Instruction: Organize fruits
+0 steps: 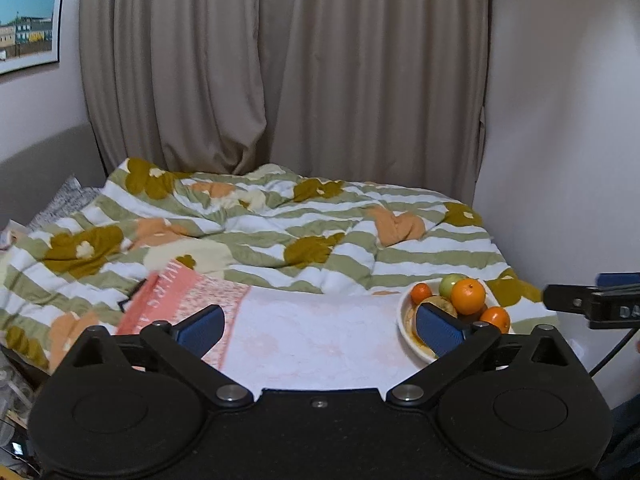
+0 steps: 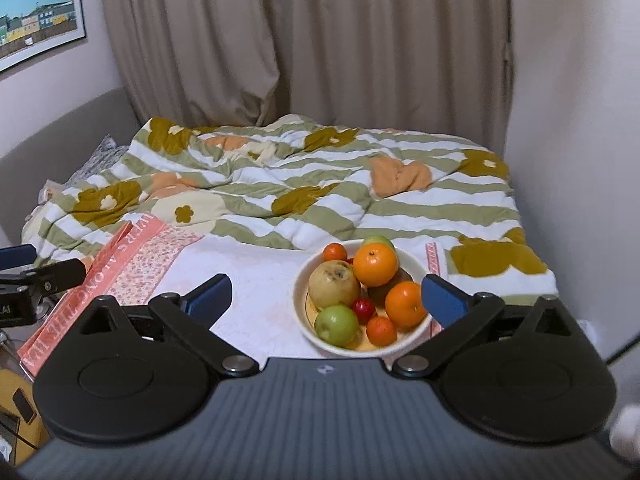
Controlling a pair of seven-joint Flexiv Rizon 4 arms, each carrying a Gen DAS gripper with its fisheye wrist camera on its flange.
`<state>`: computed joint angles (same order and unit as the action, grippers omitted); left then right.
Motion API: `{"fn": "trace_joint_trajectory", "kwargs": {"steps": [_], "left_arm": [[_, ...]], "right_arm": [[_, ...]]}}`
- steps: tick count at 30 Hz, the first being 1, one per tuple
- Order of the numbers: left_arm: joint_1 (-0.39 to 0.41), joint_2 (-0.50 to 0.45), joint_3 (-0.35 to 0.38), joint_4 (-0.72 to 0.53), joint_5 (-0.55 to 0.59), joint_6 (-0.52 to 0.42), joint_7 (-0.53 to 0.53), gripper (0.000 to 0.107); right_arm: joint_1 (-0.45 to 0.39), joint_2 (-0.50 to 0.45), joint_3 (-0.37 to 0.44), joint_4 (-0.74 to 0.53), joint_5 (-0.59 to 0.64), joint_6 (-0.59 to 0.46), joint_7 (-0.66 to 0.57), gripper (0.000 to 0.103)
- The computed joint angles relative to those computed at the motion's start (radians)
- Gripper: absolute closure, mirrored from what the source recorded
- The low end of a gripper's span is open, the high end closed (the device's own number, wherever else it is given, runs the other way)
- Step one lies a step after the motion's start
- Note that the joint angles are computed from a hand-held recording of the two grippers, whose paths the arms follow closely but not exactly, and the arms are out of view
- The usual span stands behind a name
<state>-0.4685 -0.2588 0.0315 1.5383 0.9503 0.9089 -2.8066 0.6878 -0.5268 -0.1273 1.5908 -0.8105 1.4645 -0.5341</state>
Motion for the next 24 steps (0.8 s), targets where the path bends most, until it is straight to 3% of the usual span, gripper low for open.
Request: {"fn": "trace_joint_trajectory", "kwargs": {"steps": [3,7,14,24], "left_arm": [[0.005,0.039,-0.001,0.049,-0.006,0.015,0.002,0.004],[0.02,0.091,-0.016,0.119,0.008,0.032,0.006,0.004],[0.077,0.168,-0.053,0.225,0.012,0.076,0.012,0.004],[0.142,0.229,-0.094,0.294,0.031,0.124,0.022,0.004]], "right_arm": [[0.066,0.057,-0.055,0.066,-0.078,-0.037,0.101,0.0],[0.096,0.105,-0.051,0.119,-0.201,-0.097,0.225,0.0],[0.087,0.129,0.056,0.145,-0.243,-0.234,0.306,0.0],[0.038,0.134,0.164,0.133,-0.337,-0.323,0.419,0.0]]}}
